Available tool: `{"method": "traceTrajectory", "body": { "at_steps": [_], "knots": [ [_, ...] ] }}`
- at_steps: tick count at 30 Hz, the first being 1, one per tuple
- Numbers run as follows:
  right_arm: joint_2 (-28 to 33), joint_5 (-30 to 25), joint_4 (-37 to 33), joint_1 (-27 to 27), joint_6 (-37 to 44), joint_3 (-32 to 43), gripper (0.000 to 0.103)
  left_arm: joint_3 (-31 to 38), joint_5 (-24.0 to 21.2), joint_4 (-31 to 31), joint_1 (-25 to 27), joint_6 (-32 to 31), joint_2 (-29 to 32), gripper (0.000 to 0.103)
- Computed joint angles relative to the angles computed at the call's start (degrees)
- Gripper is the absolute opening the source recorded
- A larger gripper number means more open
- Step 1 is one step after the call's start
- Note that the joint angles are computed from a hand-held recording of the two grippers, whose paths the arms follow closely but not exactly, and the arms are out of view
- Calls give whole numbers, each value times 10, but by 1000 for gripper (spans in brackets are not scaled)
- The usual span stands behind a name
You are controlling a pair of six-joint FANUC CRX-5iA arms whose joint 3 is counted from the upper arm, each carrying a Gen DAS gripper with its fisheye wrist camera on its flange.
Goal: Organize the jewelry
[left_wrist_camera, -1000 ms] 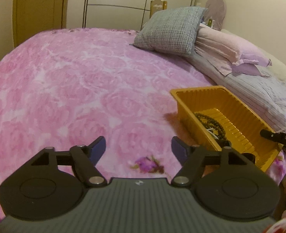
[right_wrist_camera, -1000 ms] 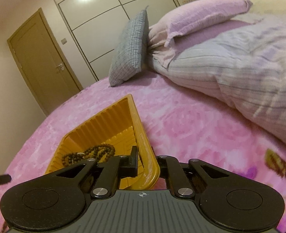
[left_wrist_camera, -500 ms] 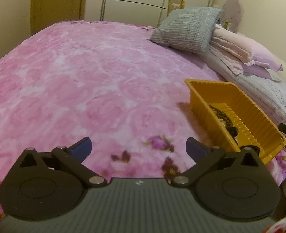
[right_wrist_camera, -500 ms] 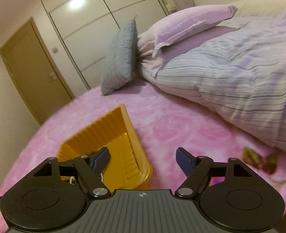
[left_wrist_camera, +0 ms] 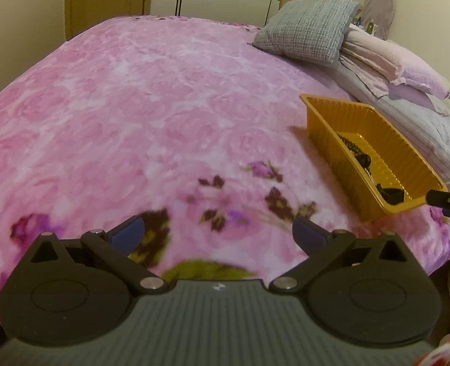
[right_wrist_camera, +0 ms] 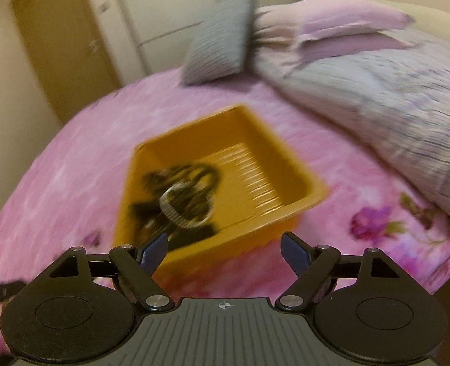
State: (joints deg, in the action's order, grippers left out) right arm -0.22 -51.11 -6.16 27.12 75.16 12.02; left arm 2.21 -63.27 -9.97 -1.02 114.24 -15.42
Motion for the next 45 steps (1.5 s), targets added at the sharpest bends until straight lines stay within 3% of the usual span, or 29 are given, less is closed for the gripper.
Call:
{"method": "traceTrajectory", "body": {
  "at_steps": [7,13,29,45],
  "knots": [
    [-5,-67,16,51,57,8,81,3,-30,-15,-21,17,-17,102],
    [-13,-97,19,67,46,2,81,6,-47,-23,-37,35,-23,102],
    [-15,-105,52,93,31,1,81,50,-94,-87,-90,66,8,102],
    [-14,-105,47,95,32,1,81,56,-92,-101,-101,75,10,102]
  ]
}}
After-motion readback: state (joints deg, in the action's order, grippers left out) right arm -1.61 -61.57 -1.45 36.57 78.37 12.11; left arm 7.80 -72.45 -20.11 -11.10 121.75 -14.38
